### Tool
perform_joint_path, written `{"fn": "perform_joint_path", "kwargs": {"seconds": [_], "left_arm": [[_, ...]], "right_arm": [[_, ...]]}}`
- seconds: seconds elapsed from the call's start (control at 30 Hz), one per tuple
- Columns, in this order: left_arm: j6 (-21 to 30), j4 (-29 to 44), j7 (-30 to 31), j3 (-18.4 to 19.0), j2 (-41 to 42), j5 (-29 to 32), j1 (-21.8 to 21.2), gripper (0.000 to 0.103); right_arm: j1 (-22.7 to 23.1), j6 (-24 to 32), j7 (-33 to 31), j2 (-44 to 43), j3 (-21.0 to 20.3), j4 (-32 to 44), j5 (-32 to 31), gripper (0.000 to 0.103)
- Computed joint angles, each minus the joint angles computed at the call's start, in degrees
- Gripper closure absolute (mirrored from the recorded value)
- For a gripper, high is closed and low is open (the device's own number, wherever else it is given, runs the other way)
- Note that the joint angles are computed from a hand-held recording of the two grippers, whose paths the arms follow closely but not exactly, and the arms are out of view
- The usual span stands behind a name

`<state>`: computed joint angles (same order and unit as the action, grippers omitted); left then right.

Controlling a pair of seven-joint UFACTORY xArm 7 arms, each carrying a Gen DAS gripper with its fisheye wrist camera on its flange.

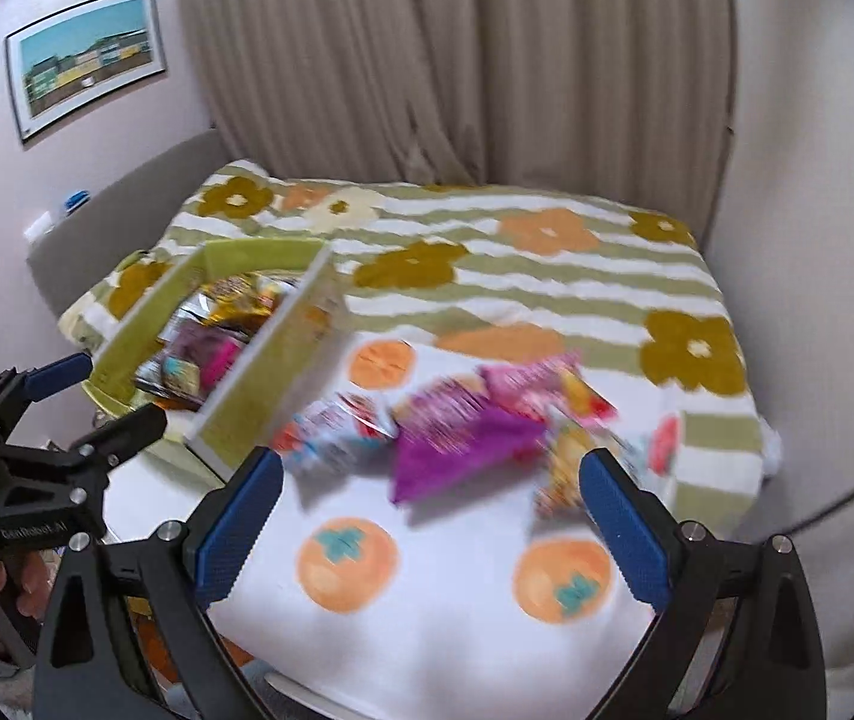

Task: Organize snacks
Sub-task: 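Move both open tools back over the snack pile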

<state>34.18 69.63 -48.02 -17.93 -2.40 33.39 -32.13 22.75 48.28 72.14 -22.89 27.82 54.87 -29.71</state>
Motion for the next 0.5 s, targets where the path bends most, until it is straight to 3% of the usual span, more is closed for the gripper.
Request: {"fn": "perform_joint_path", "kwargs": {"seconds": [0.2, 0.3, 0.5], "left_arm": [[-1.1, 6.2, 2.7, 0.2, 7.0, -1.0, -3.0, 0.001], [-1.0, 12.8, 8.5, 1.3, 13.7, -3.7, -5.0, 0.001], [8.3, 32.6, 23.4, 2.9, 30.0, -9.8, -8.5, 0.001]], "right_arm": [[0.2, 1.7, -0.3, -8.8, -2.0, -7.5, 4.9, 0.004], [-1.0, 1.5, -1.0, -11.3, -2.8, -10.3, 7.1, 0.004], [-3.5, -0.6, -2.5, -11.9, -4.8, -14.1, 10.8, 0.004]]}}
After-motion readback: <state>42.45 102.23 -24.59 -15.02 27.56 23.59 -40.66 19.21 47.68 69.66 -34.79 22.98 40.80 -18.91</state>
